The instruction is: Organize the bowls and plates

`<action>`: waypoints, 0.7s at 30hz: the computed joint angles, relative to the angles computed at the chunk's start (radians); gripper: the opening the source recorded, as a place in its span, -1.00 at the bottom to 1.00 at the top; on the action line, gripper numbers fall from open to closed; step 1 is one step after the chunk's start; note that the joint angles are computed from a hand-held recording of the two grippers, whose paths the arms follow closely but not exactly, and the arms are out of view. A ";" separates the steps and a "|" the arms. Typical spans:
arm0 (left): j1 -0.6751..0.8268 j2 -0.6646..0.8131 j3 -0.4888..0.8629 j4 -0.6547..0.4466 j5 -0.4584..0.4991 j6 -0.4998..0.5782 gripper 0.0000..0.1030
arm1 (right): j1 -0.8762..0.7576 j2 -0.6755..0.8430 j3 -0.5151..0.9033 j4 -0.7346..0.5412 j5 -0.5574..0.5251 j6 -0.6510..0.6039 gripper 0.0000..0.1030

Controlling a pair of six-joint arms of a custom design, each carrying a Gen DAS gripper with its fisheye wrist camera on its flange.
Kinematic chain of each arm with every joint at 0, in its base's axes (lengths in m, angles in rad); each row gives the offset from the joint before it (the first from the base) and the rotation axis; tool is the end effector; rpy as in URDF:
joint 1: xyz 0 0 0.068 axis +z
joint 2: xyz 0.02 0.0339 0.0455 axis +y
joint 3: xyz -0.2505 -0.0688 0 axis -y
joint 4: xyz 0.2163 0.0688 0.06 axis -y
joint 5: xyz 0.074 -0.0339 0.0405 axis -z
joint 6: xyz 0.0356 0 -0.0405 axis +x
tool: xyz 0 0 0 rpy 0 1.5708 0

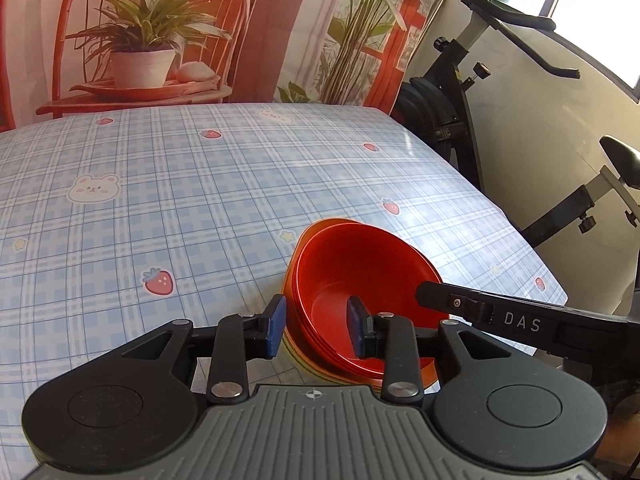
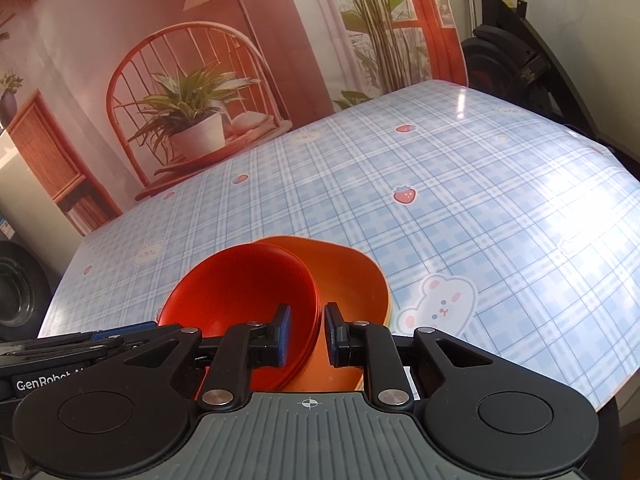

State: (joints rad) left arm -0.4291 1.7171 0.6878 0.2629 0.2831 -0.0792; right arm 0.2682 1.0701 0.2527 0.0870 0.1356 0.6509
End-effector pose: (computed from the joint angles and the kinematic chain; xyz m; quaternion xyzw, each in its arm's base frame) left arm 0.2663 -0.1328 0.1319 0.2129 0.8875 -0.2231 0.3424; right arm 0.1680 0.0412 0.1436 0.2004 0.8890 0.1251 0.3922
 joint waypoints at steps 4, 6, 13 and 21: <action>-0.001 -0.061 -0.031 0.009 -0.025 -0.015 -0.29 | 0.011 -0.074 0.000 -0.052 0.025 0.001 -0.65; -0.002 -0.101 -0.052 0.011 -0.041 -0.022 -0.24 | 0.027 -0.116 0.001 -0.084 0.046 0.001 -0.64; -0.029 -0.299 -0.125 -0.023 -0.114 -0.031 -0.22 | 0.144 -0.300 0.045 -0.275 0.179 0.008 -0.63; -0.135 -0.671 -0.191 -0.126 -0.308 0.000 0.40 | 0.346 -0.516 0.202 -0.555 0.423 -0.038 -0.37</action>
State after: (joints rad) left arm -0.5641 1.0464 0.4972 0.1370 -0.0252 -0.0789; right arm 0.6142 0.5545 0.4548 -0.4679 0.5585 0.6129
